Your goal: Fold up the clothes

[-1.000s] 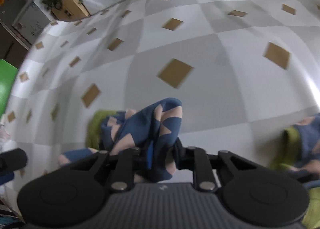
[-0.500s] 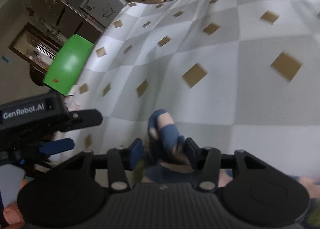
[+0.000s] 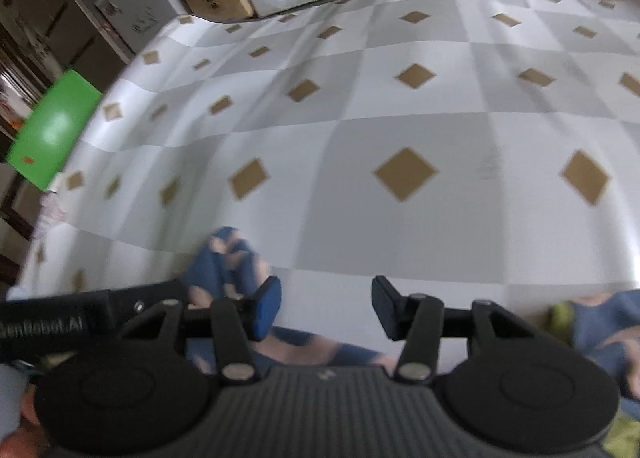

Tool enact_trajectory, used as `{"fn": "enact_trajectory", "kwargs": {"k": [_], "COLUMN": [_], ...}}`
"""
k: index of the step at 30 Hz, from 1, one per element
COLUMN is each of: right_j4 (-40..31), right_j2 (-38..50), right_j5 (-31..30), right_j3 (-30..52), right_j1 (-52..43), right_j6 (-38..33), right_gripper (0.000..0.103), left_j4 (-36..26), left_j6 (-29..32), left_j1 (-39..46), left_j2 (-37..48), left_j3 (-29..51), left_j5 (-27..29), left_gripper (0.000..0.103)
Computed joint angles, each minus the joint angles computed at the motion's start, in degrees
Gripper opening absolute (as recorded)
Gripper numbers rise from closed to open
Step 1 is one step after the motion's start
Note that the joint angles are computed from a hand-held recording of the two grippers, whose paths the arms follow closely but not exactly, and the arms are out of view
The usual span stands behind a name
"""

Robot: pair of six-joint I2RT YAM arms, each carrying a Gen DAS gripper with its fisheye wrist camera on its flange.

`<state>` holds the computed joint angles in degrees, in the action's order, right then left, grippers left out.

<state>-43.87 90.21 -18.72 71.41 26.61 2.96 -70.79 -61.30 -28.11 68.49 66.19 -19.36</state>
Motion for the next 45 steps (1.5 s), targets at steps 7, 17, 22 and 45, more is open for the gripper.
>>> {"fn": "enact_trajectory", "kwargs": {"k": [7,17,22,45], "right_j4": [-2.5,-2.2,-3.7,-2.2], "right_j2": [-1.1,1.1,2.6,5.0], "right_j5": [5.1,10.8,10.4,9.6], "right_j3": [1.1,1.6,2.1,-0.2], "right_j1": [-5.6,-14.6,-16.9,-17.9], "right_j6": [-8.4,-16.4,-19.1,-23.6], "right_gripper": [0.056,0.059,0.061,0.022], "left_j4": [2.2,3.6,4.4,3.7], "left_j6": [2.8,3.2,3.7,4.8], "left_j1": [-4.9,-6.6,-7.0,-8.9], "left_j2": [4.4,7.0,8.0,14.5], "left_j3": [2.3,2.6,2.4,2.3], "left_j5": [0.6,2.4,3.1,5.3], "left_gripper": [0.084,0.084,0.084,0.084]}}
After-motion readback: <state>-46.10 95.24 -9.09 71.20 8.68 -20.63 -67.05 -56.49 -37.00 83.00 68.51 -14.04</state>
